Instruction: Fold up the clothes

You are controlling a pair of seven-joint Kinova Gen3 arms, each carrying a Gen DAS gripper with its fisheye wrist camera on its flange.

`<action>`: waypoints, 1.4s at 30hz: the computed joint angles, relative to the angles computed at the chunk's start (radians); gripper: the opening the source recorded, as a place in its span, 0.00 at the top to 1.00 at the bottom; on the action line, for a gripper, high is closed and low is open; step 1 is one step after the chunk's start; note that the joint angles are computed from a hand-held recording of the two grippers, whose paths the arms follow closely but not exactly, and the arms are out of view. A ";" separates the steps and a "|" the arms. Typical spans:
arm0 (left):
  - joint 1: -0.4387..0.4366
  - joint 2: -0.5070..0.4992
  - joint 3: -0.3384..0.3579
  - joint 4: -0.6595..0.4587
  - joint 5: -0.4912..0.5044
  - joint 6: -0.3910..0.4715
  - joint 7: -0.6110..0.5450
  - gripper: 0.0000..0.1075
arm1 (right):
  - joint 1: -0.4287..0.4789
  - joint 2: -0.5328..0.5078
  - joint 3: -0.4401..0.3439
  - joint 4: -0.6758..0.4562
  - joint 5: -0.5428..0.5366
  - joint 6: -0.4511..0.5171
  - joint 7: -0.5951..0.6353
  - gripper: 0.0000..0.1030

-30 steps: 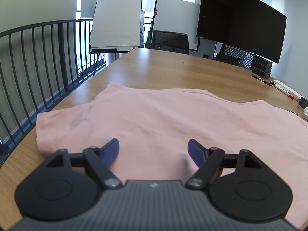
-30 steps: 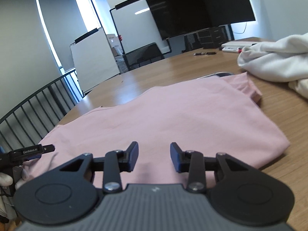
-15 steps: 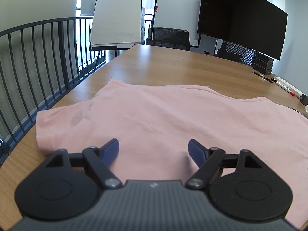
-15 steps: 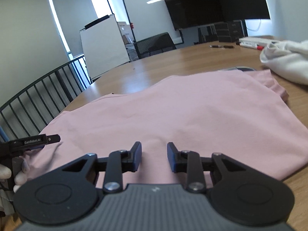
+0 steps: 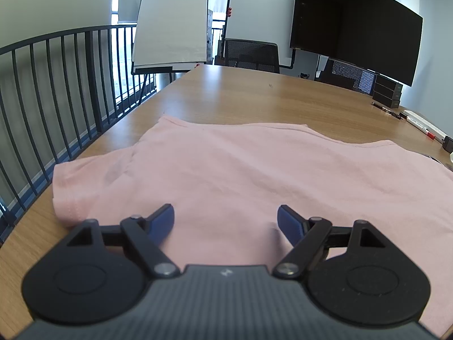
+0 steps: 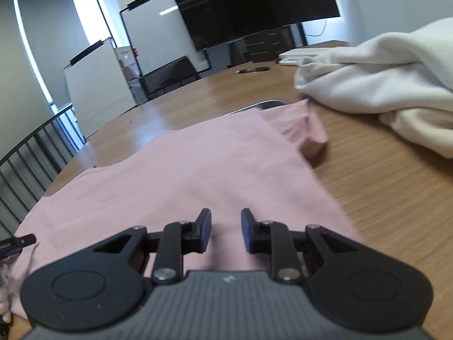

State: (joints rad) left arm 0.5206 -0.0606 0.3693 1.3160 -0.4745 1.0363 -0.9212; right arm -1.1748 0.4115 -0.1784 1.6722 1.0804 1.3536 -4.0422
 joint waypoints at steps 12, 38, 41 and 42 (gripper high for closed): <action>-0.002 0.001 0.001 -0.004 0.006 0.003 -0.001 0.26 | -0.011 -0.056 -0.043 0.089 -0.038 0.084 -0.052 0.74; 0.001 0.002 -0.003 -0.008 0.008 0.007 -0.015 0.20 | -0.028 -0.031 -0.059 0.067 0.046 0.055 0.014 0.71; 0.002 0.002 -0.002 -0.008 0.008 0.007 -0.016 0.20 | -0.027 -0.019 -0.056 0.045 0.066 0.016 0.054 0.71; 0.002 0.003 -0.002 -0.008 0.006 0.008 -0.015 0.20 | -0.026 -0.014 -0.054 0.036 0.073 0.000 0.071 0.71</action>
State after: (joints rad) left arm 0.5229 -0.0579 0.3677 1.3077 -0.4685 1.0440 -0.9364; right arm -1.2010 0.3975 -0.2321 1.7082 1.1532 1.3537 -3.9712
